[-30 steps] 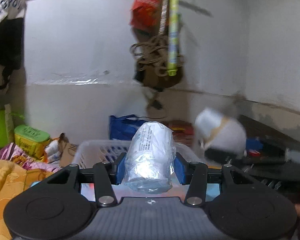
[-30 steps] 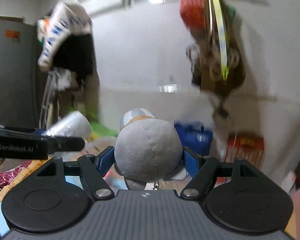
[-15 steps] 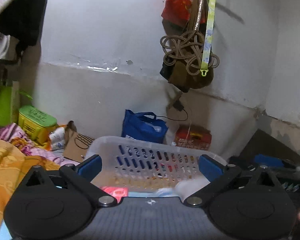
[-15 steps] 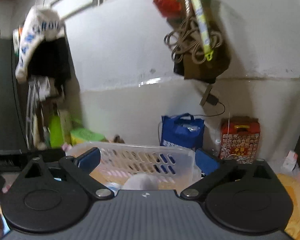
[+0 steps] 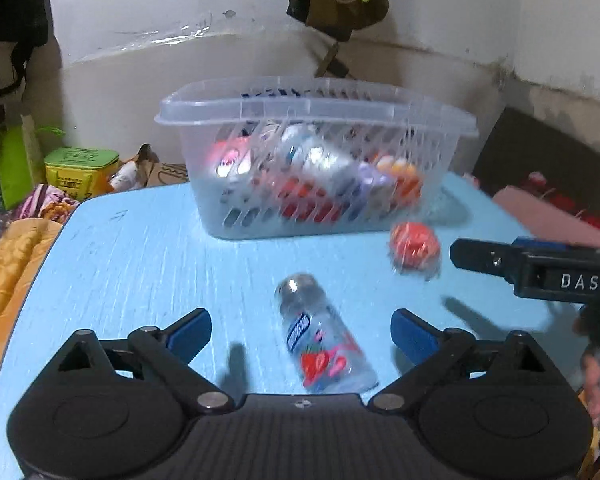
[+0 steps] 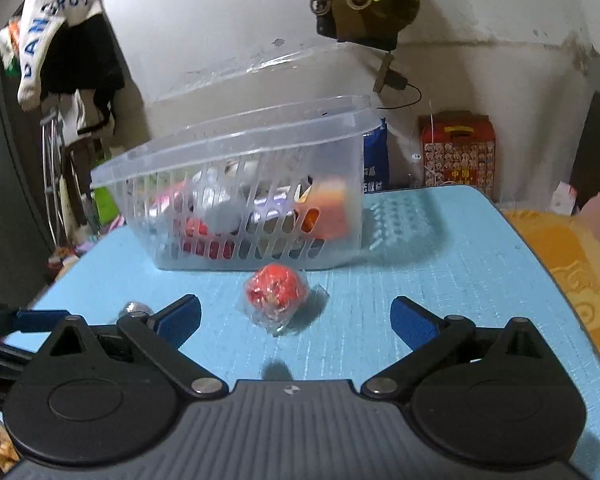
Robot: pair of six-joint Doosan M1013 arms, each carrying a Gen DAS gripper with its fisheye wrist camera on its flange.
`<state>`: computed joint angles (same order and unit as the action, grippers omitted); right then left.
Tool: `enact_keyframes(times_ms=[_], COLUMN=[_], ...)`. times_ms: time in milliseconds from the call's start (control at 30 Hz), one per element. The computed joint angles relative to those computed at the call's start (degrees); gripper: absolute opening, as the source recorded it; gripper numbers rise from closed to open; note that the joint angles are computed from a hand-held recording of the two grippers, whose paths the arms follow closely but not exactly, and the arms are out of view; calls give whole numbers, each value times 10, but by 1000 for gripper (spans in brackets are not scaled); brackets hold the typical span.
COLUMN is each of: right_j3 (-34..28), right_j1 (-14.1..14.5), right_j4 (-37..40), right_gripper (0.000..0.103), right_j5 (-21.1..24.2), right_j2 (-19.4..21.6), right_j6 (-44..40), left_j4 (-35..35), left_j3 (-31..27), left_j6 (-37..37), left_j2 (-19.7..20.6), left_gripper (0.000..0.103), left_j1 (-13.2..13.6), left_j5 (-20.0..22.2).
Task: Organize objects
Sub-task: 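Grasp the strawberry water bottle with the left tool while the right tool grasps the red wrapped ball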
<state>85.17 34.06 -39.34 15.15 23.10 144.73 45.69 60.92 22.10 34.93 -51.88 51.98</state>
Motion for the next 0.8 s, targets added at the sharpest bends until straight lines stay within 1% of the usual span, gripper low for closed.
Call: enact_keyframes(times_ms=[33,100,133,167,200,267,300,367,433,500,533,567,600,633,667,700,733,767,800], right_j3=[-2,-7,-9,-14,-16,-22,-25,-40,-60,-78,-82,-87,-89,-89,-88,-88,-87,-92,-95], right_j1=[1,1,1,1,3,4,6,9,11,10,9,7,4,3,3,4,6,8,10], right_j4=[15,59,64,72,70,76,68,37,42,82,99,120,142,156,159,149,119,108,97], right_gripper=[103,103,103,103,103,103,103,103,103,103,103,100,99,94,91,85,76,71,70], right_j5=[4,14,17,23,29,35,38,52,74,90,94,98,96,94,92,93,94,104,110], right_j2=[1,5,6,10,11,18,21,33,45,55,57,59,59,60,59,59,60,63,64], right_j6=[-18,-63,-69,-83,-84,-100,-99,-88,-105,-143,-158,-172,-184,-192,-195,-189,-170,-165,-158], left_j4=[-2,-26,-36,-45,-44,-20,-11,-7,-1,5,4,9,13,12,3,5,6,6,5], left_j3=[0,-8,-6,-8,-7,-8,-9,3,11,18,18,19,17,16,16,19,20,18,16], left_j6=[-3,12,18,32,41,42,37,23,13,10,13,13,13,15,20,17,15,16,17], left_j2=[0,6,6,9,10,14,15,8,4,2,2,2,4,5,6,4,5,6,7], left_gripper=[93,81,69,53,51,49,49,49,49,49,50,55,63,76,82,82,82,82,82], left_j1=[0,4,2,2,1,-1,-2,1,2,2,2,1,2,2,4,4,4,4,4], left_j5=[4,3,-1,-3,-5,6,14,4,0,-5,-2,0,2,2,-4,-10,-13,-12,-12])
